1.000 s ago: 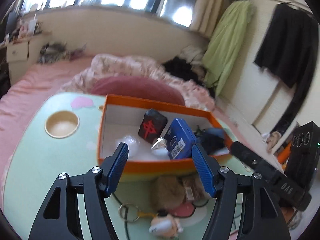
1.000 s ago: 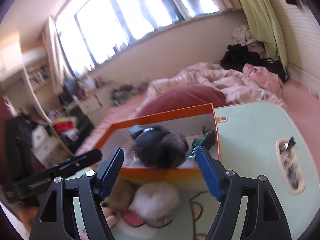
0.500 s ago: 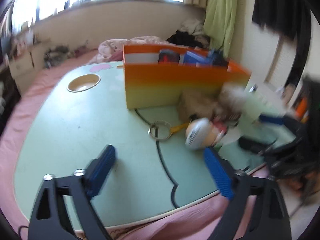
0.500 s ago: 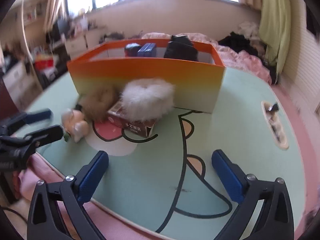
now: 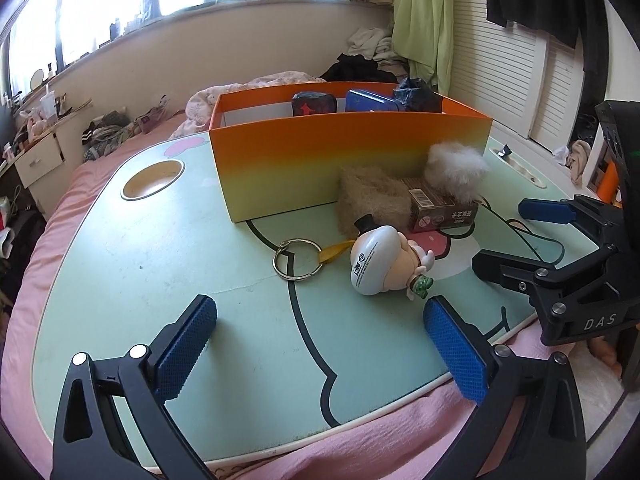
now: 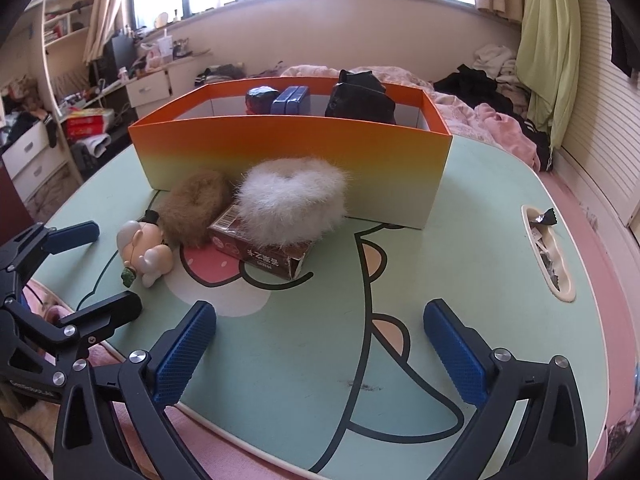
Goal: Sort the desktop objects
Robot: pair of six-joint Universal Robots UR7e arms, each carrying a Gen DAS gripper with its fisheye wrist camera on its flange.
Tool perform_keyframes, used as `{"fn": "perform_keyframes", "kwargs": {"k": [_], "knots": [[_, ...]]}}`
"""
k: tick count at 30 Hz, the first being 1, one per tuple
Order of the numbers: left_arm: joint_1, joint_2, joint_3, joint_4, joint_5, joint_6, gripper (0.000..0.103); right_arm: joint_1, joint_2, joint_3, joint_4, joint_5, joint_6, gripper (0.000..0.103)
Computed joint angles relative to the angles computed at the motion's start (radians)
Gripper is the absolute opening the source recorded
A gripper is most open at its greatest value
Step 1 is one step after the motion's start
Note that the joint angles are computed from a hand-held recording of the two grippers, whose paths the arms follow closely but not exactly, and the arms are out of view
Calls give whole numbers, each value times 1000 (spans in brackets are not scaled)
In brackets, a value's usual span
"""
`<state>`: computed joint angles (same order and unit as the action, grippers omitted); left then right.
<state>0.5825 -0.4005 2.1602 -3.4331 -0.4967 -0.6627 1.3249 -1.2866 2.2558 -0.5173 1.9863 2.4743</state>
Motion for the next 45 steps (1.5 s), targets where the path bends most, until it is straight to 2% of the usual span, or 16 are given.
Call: {"fn": "perform_keyframes", "kwargs": {"k": [11, 17, 24, 27, 28, 30, 32, 33, 34, 35, 36, 37, 40, 43, 45], "knots": [[0, -4, 2, 3, -5, 3, 103, 4, -4, -5, 8, 12, 9, 103], [0, -6, 3, 2, -6, 6, 103, -5, -17, 8, 1, -14, 14, 103], [-6, -4, 5, -14, -14, 27, 103, -77, -89, 56, 17, -177, 68, 103], [-8, 4, -2, -52, -52, 106, 103, -86, -99, 60, 27, -204, 76, 103], [-6, -5, -1, -51, -85, 164, 103, -90, -103, 63, 27, -215, 79, 103], [-14, -1, -17, -39, -66, 187, 103, -103, -114, 72, 31, -249, 92, 103], [-18, 10, -31, -98, -57, 234, 102, -125, -132, 78, 44, -297, 107, 103], [-16, 12, -35, -127, -67, 254, 98, -133, -140, 80, 52, -315, 119, 103], [-10, 8, -39, -130, -81, 261, 83, -135, -143, 76, 66, -325, 126, 103], [2, 0, -45, -109, -102, 254, 72, -132, -143, 70, 80, -329, 131, 103], [9, -6, -48, -83, -111, 240, 50, -128, -146, 63, 92, -332, 135, 103], [19, -9, -49, -68, -131, 232, 43, -119, -150, 57, 97, -331, 146, 103], [17, 4, -38, -137, -139, 263, 43, -80, -155, 32, 98, -323, 176, 103], [6, 9, -26, -173, -129, 268, 43, -19, -100, -47, 156, -237, 194, 103], [4, 12, -21, -183, -126, 264, 43, 4, -64, -84, 186, -209, 193, 95]]}}
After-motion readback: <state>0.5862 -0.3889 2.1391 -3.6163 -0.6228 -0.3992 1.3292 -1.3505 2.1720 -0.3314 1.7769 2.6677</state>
